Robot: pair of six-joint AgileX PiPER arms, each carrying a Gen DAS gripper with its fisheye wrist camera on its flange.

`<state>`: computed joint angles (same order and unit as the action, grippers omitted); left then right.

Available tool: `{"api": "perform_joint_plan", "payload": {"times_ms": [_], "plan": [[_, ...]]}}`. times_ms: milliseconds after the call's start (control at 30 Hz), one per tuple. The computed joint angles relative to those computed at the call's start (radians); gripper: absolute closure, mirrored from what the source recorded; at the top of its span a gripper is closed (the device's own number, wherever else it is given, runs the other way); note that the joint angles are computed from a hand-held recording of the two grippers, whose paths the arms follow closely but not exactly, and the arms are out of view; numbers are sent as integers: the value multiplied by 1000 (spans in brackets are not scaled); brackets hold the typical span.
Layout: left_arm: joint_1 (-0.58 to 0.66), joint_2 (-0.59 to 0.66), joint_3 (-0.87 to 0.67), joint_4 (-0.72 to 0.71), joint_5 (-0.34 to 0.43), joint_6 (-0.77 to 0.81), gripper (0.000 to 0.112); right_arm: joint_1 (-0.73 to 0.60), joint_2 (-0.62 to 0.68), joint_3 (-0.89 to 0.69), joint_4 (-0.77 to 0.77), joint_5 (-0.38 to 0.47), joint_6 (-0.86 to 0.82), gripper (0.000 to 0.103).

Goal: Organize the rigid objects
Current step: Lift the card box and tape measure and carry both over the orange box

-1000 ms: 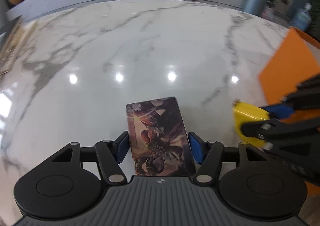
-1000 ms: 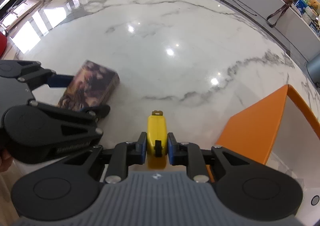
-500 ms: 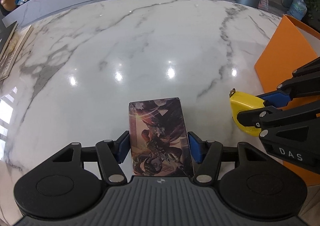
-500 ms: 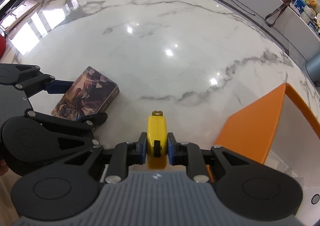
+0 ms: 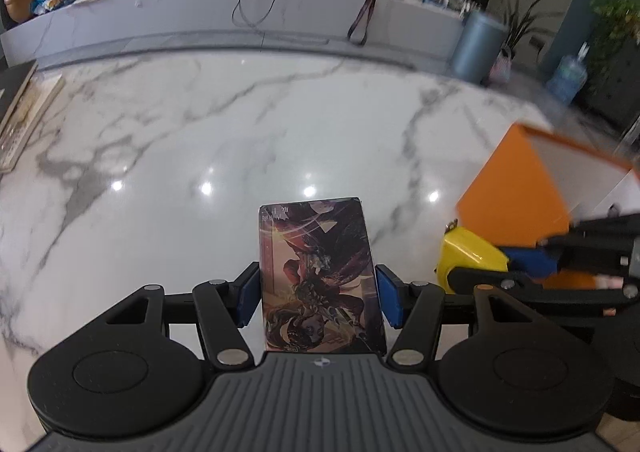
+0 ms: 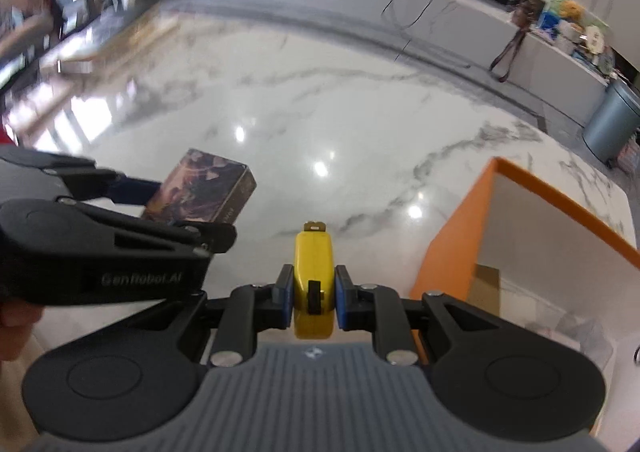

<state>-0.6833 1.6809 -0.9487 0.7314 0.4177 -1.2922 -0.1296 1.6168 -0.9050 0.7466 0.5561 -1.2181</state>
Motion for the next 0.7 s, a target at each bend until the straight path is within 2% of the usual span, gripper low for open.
{"api": "perform_joint_plan", "payload": {"times_ms": [167, 400, 533, 700], "plan": [[-88, -85, 28, 167, 58, -187, 44, -169, -96, 46, 203, 120, -101, 84], [-183, -110, -21, 235, 98, -300, 44, -427, -184, 63, 351, 300, -182, 84], [-221, -61, -98, 236, 91, -294, 44, -547, -189, 51, 382, 333, -238, 84], [-255, 43, -243, 157, 47, -162, 44, -699, -132, -7, 399, 339, -273, 84]]}}
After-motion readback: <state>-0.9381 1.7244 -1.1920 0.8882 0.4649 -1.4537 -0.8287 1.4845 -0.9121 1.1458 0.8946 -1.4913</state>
